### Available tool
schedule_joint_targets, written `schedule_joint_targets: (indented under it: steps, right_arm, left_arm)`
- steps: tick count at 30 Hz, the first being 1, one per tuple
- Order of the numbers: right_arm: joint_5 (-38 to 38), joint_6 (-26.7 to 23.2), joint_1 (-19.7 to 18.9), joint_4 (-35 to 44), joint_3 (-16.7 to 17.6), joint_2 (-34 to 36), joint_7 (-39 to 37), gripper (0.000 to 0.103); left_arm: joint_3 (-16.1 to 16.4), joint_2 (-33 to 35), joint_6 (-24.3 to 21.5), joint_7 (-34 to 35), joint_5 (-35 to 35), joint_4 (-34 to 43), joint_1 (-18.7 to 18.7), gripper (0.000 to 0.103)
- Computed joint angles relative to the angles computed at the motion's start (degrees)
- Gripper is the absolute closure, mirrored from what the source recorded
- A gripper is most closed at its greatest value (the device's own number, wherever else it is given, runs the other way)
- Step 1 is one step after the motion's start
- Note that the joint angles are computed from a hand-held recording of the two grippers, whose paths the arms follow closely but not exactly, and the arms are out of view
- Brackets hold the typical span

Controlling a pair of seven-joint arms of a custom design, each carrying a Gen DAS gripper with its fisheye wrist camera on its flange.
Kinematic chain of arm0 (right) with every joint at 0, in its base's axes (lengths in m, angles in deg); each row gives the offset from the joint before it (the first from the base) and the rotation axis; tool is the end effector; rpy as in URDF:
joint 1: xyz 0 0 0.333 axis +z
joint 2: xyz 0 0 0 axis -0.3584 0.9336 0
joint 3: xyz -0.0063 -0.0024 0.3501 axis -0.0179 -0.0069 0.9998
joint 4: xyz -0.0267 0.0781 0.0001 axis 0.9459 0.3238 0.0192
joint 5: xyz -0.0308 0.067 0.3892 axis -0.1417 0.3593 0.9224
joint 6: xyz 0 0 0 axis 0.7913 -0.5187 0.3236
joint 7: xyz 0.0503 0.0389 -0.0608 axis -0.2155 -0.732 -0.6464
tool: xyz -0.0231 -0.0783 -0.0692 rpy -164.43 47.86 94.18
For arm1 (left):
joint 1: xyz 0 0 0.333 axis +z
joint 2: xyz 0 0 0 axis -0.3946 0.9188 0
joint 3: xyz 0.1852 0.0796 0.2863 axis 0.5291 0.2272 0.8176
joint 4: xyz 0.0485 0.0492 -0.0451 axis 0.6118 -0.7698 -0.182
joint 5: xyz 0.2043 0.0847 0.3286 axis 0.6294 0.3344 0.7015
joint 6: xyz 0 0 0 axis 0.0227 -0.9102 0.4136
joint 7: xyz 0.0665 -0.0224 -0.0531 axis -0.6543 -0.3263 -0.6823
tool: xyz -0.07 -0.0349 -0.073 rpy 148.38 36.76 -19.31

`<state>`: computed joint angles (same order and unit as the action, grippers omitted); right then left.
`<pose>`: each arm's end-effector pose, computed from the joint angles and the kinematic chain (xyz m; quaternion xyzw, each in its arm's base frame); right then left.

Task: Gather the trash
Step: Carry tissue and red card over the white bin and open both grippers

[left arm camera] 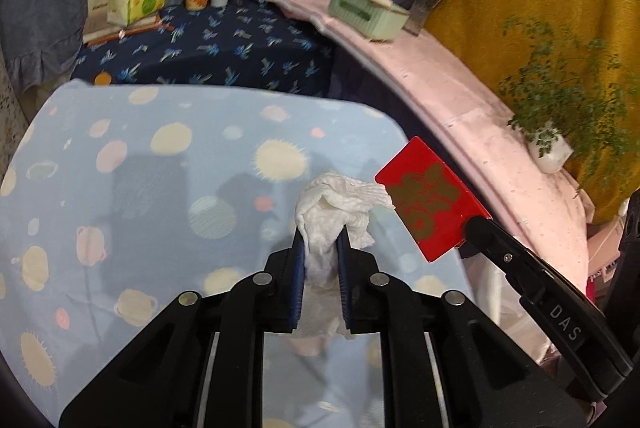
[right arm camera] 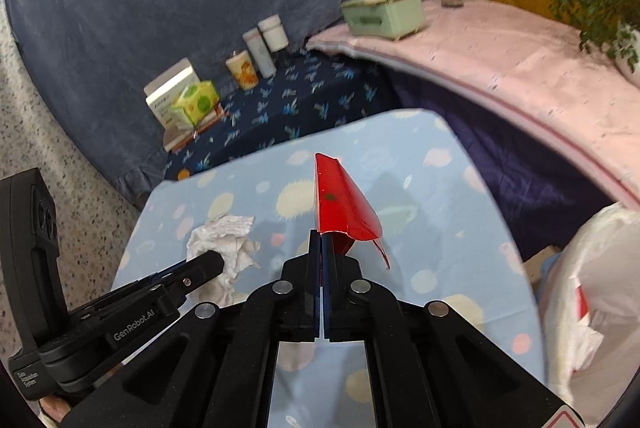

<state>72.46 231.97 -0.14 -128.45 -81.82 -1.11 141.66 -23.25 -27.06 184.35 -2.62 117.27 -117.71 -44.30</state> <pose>0.4380 0.1815 0.3897 -0.6109 0.6775 -0.1587 0.3777 0.4623 -0.3176 0.3949 -0.6458 0.6627 -0.3644 0.1042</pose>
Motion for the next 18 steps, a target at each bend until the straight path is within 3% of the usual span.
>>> schedule_joint_targets:
  steps: [3,7,18]
  right_arm:
    - [6.3,0.6,-1.6,-2.2,2.2,-4.8,-4.8,0.102]
    - [9.3,1.1,-3.3,-5.7,3.1,-11.3,-6.7,0.102]
    - [11.0,-0.2,-9.9,-14.8,4.6,-27.5,-6.8,0.102]
  left_arm:
    - [-0.7,-2.0,-0.8,-3.1,3.5,1.0,-1.2,0.089]
    - [-4.5,-4.0,-2.4,-5.3,6.4,2.7,-0.9,0.089]
    - [-10.8,-3.6,-5.4,-0.6,4.2,7.6,-3.7,0.089]
